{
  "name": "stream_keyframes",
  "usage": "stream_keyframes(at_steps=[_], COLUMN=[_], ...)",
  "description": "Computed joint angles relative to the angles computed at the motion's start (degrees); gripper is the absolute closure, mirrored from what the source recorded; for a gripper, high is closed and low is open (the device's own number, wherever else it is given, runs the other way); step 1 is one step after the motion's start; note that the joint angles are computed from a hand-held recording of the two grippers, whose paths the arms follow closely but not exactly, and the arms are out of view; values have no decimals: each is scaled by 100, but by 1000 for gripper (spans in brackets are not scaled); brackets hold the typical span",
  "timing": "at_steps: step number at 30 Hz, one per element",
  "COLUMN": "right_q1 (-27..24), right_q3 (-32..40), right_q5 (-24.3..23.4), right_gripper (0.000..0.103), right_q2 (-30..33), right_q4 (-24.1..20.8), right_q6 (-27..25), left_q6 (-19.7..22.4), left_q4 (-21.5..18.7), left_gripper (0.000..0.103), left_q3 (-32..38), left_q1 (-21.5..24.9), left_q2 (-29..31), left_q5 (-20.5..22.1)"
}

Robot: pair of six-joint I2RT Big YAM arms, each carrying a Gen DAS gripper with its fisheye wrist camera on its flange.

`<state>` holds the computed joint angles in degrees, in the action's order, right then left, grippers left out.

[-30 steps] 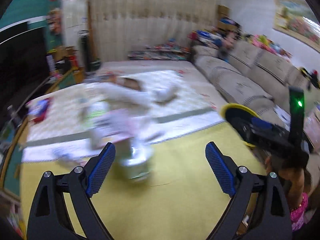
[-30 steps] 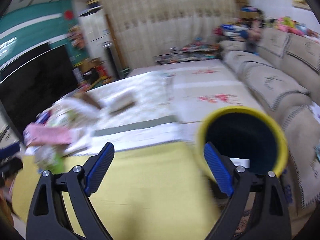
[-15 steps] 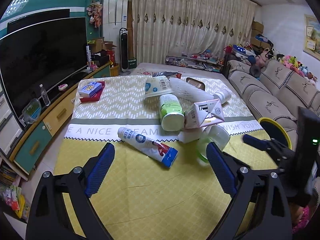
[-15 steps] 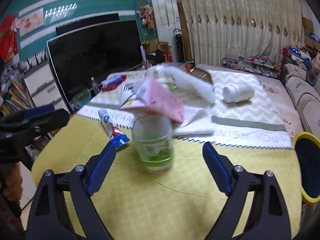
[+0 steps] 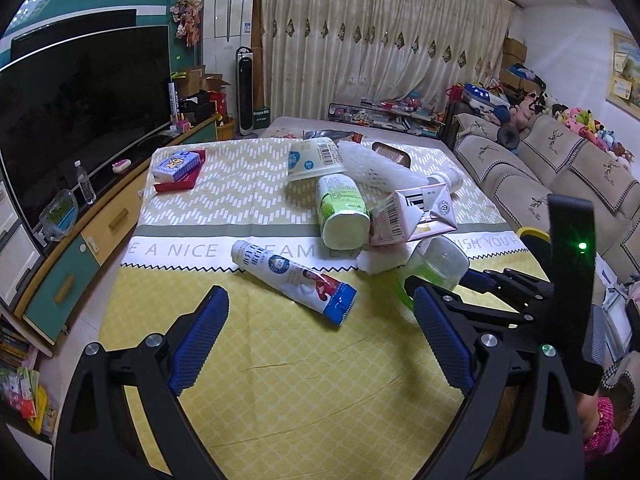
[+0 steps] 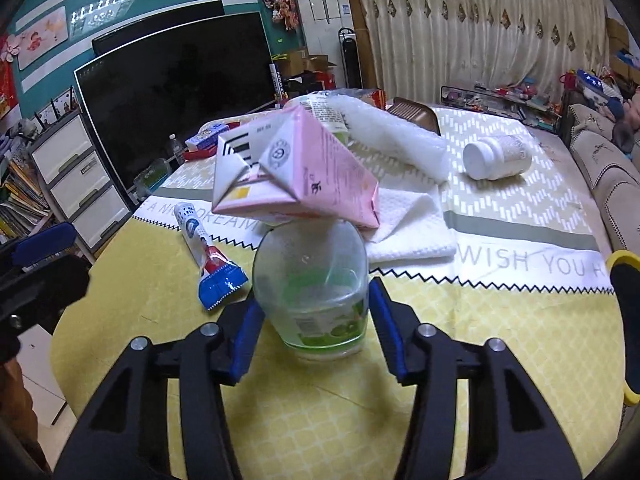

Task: Collect trash
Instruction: 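Carry the plastic cup with the right gripper into the bin and release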

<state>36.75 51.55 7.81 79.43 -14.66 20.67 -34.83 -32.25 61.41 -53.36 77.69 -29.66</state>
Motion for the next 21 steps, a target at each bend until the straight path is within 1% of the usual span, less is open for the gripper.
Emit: stream_keyframes(at_steps=[4,11,19,21], right_q1=[24,25,-159,-283], right_q3=[-89,-447,-871,-969], right_q5=[-38,25,278,345], right_gripper=[54,54,54,54], right_q2=[-183,-844,-1631,-1784], right_q4=[-50,-142,-323,-339], right_q6=[72,88,109,130], left_q6=[26,50,78,70], left_q4=[-24,-22,-51,-53], left_gripper=[11,11,11,11], left_q3=[80,129,221,247], left_q1=[-4,1,-56,-68], left_q2=[106,188,324,357], left_q5=[38,55,59,74])
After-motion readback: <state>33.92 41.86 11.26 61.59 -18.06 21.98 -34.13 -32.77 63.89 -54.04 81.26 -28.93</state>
